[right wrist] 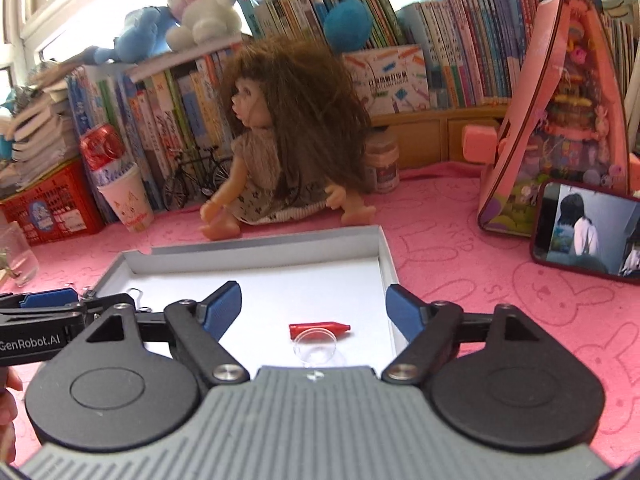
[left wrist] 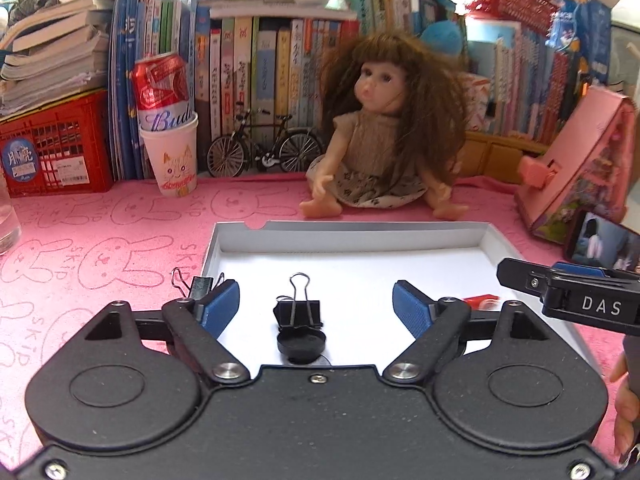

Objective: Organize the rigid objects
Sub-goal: 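Withdraw both tools from the tray toward the remaining objects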

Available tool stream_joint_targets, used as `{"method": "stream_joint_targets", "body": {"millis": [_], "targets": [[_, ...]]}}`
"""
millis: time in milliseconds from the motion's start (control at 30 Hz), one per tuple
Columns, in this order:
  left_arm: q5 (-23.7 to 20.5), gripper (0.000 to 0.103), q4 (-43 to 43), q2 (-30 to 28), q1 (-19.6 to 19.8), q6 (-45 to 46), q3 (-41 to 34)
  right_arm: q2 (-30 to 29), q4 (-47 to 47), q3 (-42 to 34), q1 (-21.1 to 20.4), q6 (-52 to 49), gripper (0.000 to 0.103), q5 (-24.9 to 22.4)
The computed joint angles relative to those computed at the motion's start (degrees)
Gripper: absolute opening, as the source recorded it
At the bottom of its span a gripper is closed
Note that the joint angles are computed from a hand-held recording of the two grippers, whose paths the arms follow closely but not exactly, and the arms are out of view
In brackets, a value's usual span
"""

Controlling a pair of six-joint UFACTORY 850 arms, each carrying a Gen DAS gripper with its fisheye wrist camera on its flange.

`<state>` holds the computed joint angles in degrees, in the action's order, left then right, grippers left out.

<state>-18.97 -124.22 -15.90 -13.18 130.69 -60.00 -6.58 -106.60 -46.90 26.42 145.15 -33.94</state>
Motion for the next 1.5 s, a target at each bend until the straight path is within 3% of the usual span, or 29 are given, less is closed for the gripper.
{"method": "stream_joint_targets", "body": {"millis": [167,467,667,900,1500], "targets": [[-5.8,0.086,-1.1,5.3,1.4,2.9,6.7,4.6,-4.7,4.2,2.2,2.8,0.092,-1.6],[-12.4,0.087,-0.6,13.0,3.6,2.5,16.1,9.6,-5.8,10.0,7.8,2.6,0.099,-7.0],[-15.2,0.087,-1.5,17.1,4.5,6.8,21.9,12.0,-5.2,13.4,11.1,2.2,0.103,-9.3],[-18.8,0.088,3.4,20.7,6.9,7.4,26.3,14.5,-3.3,17.3,14.0,1.4,0.103,-9.9],[-23.5,0.088,14.4,24.2,10.9,5.1,31.7,16.1,0.6,20.9,17.2,1.9,0.103,-10.6]]}}
